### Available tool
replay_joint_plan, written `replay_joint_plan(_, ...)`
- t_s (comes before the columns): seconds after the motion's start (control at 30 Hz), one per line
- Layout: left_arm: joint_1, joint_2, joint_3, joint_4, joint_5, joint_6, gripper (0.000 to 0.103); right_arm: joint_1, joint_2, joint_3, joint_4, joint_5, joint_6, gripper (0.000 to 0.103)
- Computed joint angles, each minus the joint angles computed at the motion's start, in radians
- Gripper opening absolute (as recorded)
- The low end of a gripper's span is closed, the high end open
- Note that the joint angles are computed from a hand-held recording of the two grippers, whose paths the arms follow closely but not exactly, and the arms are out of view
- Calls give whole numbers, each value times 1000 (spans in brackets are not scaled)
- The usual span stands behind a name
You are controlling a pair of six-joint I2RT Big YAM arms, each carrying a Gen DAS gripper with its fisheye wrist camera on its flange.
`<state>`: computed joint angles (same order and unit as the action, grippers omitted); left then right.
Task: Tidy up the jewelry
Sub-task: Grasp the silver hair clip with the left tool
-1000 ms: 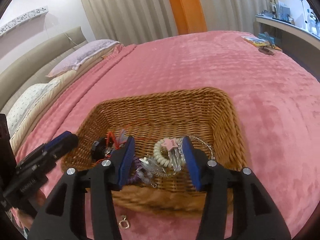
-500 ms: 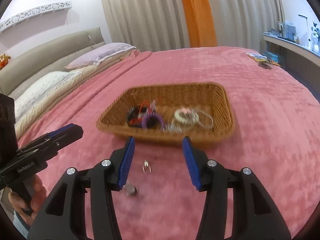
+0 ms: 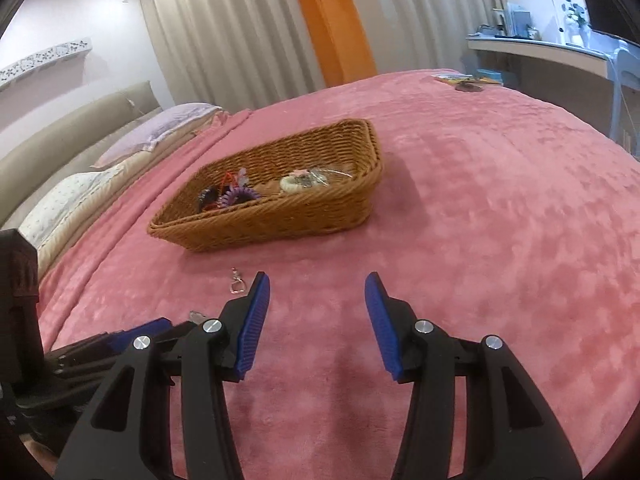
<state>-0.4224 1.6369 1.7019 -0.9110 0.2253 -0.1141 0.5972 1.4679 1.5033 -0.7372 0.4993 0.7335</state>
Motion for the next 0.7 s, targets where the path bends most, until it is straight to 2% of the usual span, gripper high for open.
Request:
replay_joint_plan(0.13,-26,38,26,-7,-102,-9,50,0,-12,-17,16,-3,7,46)
replay_joint_plan(0.27,-32,61,56,-18,-120,-1,49,-11,-18,-24,1,-17,36,46)
replay_joint_plan(0.33,-29,66,60,-26,-127,-2,42,-20,-22,-32,8,-41,46,46)
replay_joint_plan(0.37,-28,64,60,-27,-123,-3,33,-22,-24,-35,11,-49,48,46)
replay_joint_plan(0.43,-15,55,50,-27,-88,10,30,-25,-24,-37,13,-60,49,46)
replay_joint_plan(0.5,-8,42,33,-25,-84,35,23,-24,-16,-28,6,-70,39,46)
replay_joint_plan(0.63,17,11,-8,-25,-53,124,21,-17,16,14,-29,-86,-1,46)
replay_joint_plan(0.7,31,7,-16,-25,-29,144,21,-14,50,58,-70,-115,-34,46)
